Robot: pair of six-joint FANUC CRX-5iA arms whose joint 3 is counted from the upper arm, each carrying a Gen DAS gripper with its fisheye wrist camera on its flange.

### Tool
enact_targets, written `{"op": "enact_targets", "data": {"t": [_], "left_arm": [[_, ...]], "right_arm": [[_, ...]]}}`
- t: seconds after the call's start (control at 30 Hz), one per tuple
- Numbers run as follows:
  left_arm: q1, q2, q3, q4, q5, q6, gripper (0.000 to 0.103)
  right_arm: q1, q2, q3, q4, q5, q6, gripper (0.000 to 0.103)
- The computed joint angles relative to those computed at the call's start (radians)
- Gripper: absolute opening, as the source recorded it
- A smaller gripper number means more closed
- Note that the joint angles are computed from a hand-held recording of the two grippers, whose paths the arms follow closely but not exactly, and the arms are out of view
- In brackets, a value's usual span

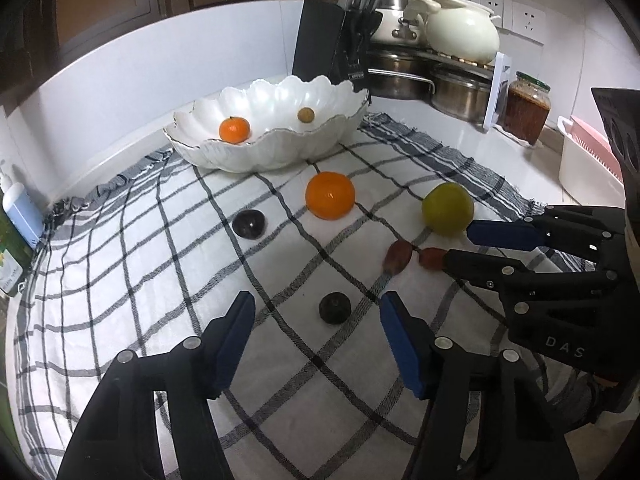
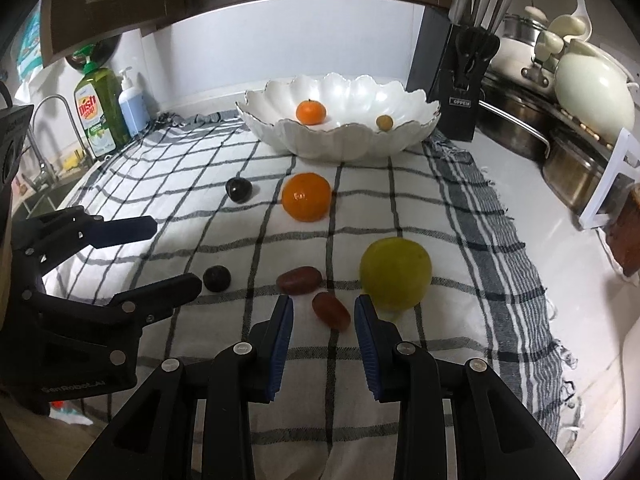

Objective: Organize fruits
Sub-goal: 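Move both open grippers down toward the remaining dark plums and red dates, then grasp a red date with the right gripper while the left gripper grasps a dark plum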

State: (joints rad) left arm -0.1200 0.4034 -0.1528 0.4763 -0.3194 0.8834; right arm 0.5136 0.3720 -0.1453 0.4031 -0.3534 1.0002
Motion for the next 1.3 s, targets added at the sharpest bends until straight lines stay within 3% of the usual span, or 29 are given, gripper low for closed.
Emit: {"op": "enact_targets", "data": {"t": [0.67, 0.83, 1.0, 1.3], "left_arm": [[0.002, 0.099, 0.115, -0.011, -0.129, 0.01, 0.035], [0.004, 0.114, 0.14, -0.046, -0.158, 0.041, 0.031], [0.007, 0.112, 0.134, -0.031, -0.151, 0.039, 0.023], [0.011, 0.089, 0.095, 0.024, -0.113, 0.008, 0.021]], "right_arm": [[-0.017, 0.074, 0.138, -0.202, -0.107, 0.212, 0.032], [-0.018, 0.084, 0.155, -0.22, -0.124, 0.232, 0.026], [-0.019, 0.088, 0.156, -0.212, -0.125, 0.22, 0.021], [-0.008, 0.056, 0.107, -0.164, -0.074, 0.177, 0.02]]}}
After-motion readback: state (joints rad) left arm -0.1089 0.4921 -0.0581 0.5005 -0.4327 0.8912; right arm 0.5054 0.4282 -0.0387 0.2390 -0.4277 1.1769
